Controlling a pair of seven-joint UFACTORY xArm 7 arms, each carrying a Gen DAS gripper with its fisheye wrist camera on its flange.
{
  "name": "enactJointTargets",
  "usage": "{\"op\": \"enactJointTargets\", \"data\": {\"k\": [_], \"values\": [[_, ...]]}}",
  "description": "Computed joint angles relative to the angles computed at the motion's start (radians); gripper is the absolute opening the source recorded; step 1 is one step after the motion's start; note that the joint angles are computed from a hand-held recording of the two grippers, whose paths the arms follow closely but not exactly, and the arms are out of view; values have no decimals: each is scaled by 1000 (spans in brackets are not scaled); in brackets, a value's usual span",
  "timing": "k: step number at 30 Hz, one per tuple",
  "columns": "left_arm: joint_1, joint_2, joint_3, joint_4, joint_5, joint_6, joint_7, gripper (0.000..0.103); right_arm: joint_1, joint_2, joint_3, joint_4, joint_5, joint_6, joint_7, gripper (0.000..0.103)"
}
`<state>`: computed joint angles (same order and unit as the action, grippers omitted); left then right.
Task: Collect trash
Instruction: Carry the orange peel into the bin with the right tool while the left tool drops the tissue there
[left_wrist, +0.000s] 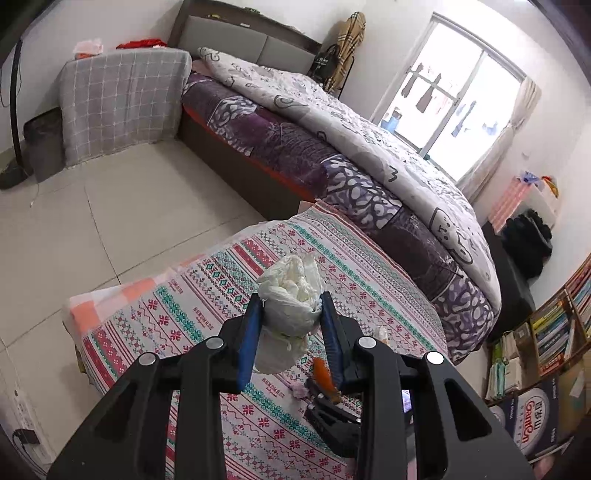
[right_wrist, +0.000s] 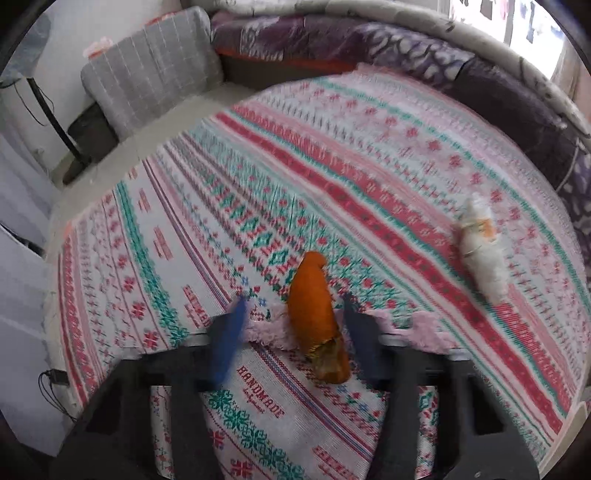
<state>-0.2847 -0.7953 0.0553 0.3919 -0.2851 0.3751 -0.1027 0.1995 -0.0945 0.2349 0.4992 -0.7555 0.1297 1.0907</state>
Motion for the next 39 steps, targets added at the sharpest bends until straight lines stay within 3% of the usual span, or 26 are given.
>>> {"op": "enactJointTargets", "data": {"k": [1, 7, 17, 26, 39], "values": [[-2, 3, 6, 2, -2, -1, 3, 32, 10, -8, -24, -11, -11, -26, 13, 23], [2, -5, 16, -4, -7, -13, 7, 32, -105, -151, 72, -76, -20, -69, 65, 20], [-9, -4, -31, -19, 16, -45, -28, 32, 14, -517, 20, -201, 214, 61, -91, 20], [-41, 7, -76, -26, 55, -60, -56, 32, 105, -902, -30, -336, 416, 302, -189, 20], [-120, 82, -182, -26, 122, -104, -122, 32, 71, -1500, -31, -508, 565, 721, -347, 20]]}}
